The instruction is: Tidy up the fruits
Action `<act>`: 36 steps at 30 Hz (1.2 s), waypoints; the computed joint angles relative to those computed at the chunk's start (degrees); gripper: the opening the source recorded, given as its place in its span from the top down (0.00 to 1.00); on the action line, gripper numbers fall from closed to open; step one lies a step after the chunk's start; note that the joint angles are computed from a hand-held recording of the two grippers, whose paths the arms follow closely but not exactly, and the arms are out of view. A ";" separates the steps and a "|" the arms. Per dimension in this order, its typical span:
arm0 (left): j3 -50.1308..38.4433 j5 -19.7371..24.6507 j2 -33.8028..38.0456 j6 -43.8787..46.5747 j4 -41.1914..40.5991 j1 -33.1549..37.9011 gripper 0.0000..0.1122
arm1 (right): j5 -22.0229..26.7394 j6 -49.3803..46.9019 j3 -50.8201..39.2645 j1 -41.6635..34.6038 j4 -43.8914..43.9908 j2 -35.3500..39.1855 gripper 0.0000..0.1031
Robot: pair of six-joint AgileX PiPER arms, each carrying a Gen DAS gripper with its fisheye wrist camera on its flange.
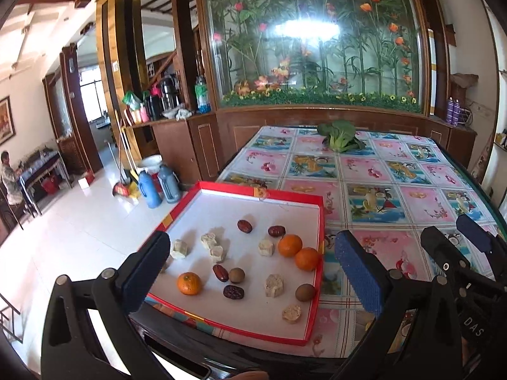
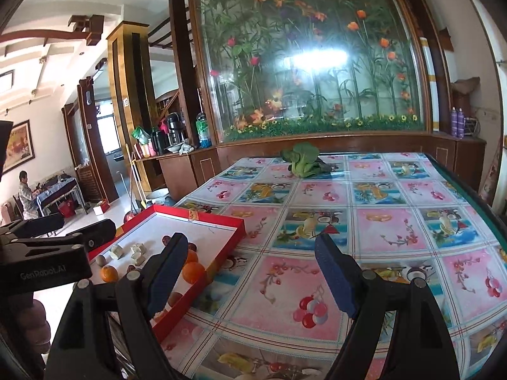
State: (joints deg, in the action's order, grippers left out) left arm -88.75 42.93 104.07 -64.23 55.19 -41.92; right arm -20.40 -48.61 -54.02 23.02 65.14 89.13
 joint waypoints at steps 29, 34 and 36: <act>0.13 0.11 2.23 -0.89 -3.22 3.53 0.08 | 2.46 0.52 -4.09 1.98 -2.09 3.29 0.20; 0.27 -0.23 2.11 -0.24 -3.41 3.50 0.08 | 2.75 1.55 -3.77 1.60 -3.40 2.96 0.20; 0.14 0.21 2.21 -0.38 -2.95 3.16 0.08 | 2.53 2.39 -3.71 1.52 -4.22 2.97 0.20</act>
State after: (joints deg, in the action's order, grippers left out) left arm -88.61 43.14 106.29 -64.61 52.23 -38.76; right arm -17.87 -46.22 -57.73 24.54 60.93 92.10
